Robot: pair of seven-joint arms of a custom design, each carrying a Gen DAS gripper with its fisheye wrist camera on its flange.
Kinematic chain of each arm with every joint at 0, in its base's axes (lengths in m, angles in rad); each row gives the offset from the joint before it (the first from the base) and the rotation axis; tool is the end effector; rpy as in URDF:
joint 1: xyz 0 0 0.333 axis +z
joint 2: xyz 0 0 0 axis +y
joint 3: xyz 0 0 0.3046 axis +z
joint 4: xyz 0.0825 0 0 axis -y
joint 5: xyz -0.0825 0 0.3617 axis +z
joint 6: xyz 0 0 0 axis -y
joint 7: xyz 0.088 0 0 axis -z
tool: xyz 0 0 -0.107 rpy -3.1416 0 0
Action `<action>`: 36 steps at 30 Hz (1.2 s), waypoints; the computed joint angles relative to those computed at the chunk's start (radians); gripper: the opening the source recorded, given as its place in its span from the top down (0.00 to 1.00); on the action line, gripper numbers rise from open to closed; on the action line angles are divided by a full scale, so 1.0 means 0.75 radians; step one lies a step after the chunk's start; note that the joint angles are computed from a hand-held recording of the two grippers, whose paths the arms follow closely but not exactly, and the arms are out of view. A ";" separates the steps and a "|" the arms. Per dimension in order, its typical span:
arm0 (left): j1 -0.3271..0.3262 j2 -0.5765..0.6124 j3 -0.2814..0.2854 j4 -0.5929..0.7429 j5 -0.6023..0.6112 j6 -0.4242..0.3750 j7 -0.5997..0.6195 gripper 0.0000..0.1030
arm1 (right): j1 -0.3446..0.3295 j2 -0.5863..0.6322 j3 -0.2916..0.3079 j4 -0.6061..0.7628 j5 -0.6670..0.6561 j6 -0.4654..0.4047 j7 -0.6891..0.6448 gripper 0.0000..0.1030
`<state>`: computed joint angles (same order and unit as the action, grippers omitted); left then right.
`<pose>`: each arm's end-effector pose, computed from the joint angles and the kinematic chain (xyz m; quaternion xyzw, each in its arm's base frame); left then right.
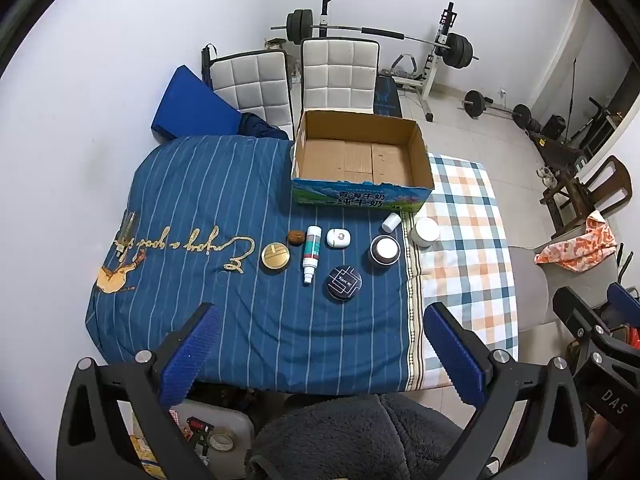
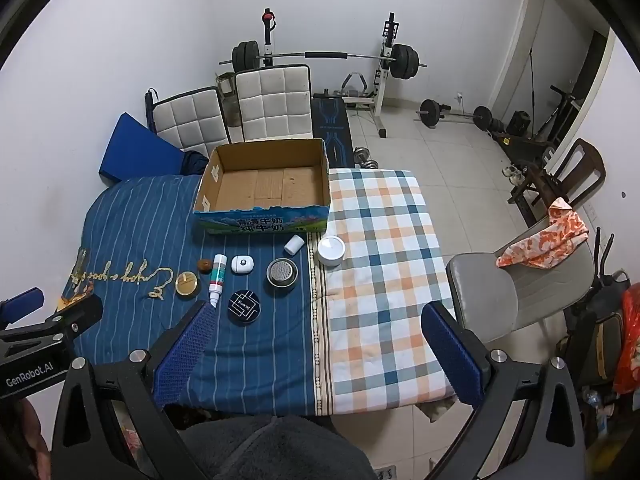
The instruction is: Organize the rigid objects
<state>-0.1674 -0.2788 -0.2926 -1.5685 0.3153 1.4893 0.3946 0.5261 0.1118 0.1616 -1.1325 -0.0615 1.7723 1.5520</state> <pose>0.3891 -0.1846 0.7428 -0.9004 0.3782 -0.0991 0.1909 0.4425 0.3456 0.7733 -0.8742 0.4085 -0.1339 0.2257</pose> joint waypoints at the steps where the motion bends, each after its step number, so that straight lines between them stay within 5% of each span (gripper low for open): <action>1: 0.000 0.000 0.000 0.001 0.000 -0.001 0.002 0.00 | -0.007 -0.018 -0.003 -0.034 0.022 0.031 -0.001 0.00; 36: -0.038 0.057 -0.023 0.103 0.077 -0.059 -0.024 0.00 | -0.024 -0.044 0.002 -0.067 0.019 0.070 0.012 0.00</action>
<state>-0.1960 -0.2359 -0.3101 -1.4910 0.3728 1.4448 0.3762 0.5078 0.0788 0.1633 -1.1831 -0.0472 1.8246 1.5612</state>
